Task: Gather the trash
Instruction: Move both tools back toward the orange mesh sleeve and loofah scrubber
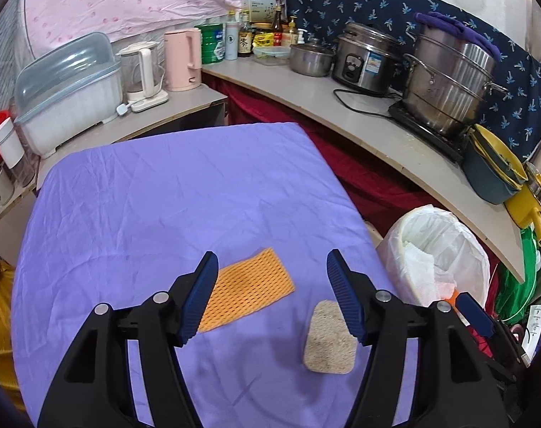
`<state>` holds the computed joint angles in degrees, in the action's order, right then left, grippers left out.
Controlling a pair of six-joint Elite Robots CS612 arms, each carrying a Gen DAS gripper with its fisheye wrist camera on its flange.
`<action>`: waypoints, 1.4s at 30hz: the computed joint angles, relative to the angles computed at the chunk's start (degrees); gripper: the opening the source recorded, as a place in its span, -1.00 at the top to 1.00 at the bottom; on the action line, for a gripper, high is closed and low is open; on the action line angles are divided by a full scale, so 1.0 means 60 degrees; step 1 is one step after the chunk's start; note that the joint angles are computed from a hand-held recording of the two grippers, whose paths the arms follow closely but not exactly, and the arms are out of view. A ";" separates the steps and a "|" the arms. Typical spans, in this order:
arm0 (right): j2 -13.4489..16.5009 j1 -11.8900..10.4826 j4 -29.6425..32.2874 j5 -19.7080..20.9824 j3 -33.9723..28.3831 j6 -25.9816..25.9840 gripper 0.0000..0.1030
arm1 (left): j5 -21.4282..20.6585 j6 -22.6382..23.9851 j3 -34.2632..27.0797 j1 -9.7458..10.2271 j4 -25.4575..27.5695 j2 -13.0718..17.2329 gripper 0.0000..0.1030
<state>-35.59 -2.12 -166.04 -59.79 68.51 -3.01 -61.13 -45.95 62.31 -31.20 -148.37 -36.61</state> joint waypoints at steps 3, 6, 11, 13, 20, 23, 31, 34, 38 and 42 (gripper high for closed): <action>-0.0007 0.0055 0.0072 -0.0107 0.0058 -0.0152 -0.25 | -0.0005 -0.0161 0.0215 0.0031 0.0009 -0.0077 -0.17; 0.0007 0.0091 0.0198 -0.0168 0.0088 -0.0256 -0.25 | -0.0039 -0.0373 0.0424 0.0068 0.0036 -0.0147 -0.17; 0.0065 0.0140 0.0465 -0.0251 0.0138 -0.0364 -0.25 | -0.0148 -0.0748 0.0757 0.0155 0.0102 -0.0224 -0.19; 0.0105 0.0168 0.0633 -0.0309 0.0161 -0.0459 -0.25 | -0.0170 -0.0847 0.0889 0.0177 0.0136 -0.0249 -0.29; 0.0282 0.0251 0.1179 -0.0498 0.0107 -0.0751 -0.25 | -0.0525 -0.1232 0.1139 0.0305 0.0313 -0.0210 -0.32; 0.0374 0.0289 0.1340 -0.0597 0.0023 -0.0806 -0.25 | -0.0711 -0.1357 0.1189 0.0359 0.0378 -0.0148 -0.34; 0.0772 0.0363 0.1903 -0.0746 -0.0489 -0.0701 -0.25 | -0.1191 -0.1321 0.1033 0.0492 0.0471 0.0130 -0.40; 0.0905 0.0381 0.2045 -0.0736 -0.0678 -0.0689 -0.24 | -0.1383 -0.1292 0.0875 0.0560 0.0515 0.0273 -0.40; 0.1064 0.0418 0.2250 -0.0707 -0.0946 -0.0661 -0.06 | -0.1547 -0.1282 0.0660 0.0631 0.0601 0.0459 -0.40; 0.1213 0.0444 0.2235 -0.0709 -0.1170 -0.0587 0.03 | -0.1668 -0.1255 0.0464 0.0698 0.0682 0.0630 -0.40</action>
